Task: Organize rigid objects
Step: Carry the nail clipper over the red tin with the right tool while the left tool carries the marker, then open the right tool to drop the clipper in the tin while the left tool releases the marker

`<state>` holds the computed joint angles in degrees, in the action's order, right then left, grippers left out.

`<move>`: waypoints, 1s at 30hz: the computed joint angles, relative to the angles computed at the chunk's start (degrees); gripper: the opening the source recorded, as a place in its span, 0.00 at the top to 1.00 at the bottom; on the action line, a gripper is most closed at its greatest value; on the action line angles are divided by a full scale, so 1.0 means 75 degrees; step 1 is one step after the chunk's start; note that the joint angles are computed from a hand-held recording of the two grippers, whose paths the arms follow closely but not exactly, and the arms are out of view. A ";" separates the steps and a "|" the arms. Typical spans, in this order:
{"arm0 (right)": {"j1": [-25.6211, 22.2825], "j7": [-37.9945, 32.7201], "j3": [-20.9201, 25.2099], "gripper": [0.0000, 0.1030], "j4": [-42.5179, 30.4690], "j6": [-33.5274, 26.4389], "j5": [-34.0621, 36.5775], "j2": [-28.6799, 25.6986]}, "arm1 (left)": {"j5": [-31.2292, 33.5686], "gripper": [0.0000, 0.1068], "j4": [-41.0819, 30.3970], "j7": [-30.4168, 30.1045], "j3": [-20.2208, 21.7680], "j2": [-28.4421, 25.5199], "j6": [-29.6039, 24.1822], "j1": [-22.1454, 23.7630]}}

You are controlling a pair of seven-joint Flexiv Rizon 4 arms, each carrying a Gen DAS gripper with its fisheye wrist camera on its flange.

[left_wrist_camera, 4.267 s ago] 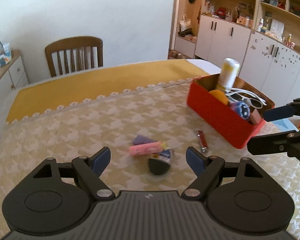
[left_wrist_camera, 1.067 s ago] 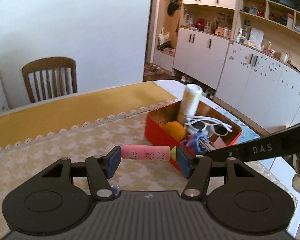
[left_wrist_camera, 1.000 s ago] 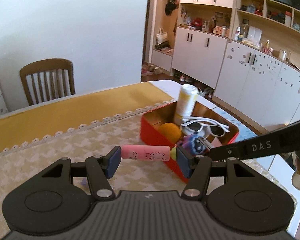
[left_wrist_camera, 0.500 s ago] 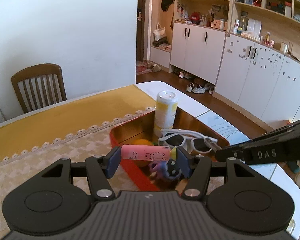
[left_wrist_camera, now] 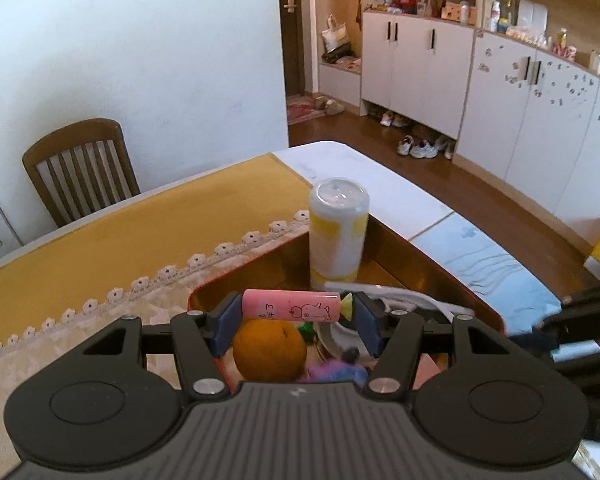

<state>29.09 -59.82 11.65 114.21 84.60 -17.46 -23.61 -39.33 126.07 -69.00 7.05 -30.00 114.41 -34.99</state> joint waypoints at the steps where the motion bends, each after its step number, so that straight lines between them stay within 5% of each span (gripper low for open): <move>1: -0.0118 -0.0128 0.0136 0.90 -0.0069 -0.0045 0.0063 -0.0063 | -0.0077 0.44 -0.0110 0.0050 0.0060 -0.0070 -0.0068 -0.0058; 7: -0.0506 -0.0874 0.0632 0.90 -0.0462 -0.0352 0.0411 -0.0348 | -0.0993 0.44 -0.0954 0.0315 0.1324 -0.0697 -0.1133 -0.1139; 16: -0.0664 -0.2047 0.0906 0.90 -0.0812 -0.0719 0.0798 -0.0613 | -0.0709 0.44 -0.1782 -0.0657 0.2638 -0.1360 -0.2803 -0.1729; 30: -0.0528 -0.2498 0.0823 0.87 -0.1007 -0.1046 0.1198 -0.0706 | 0.0375 0.44 -0.2064 -0.2014 0.2783 -0.1446 -0.3662 -0.1353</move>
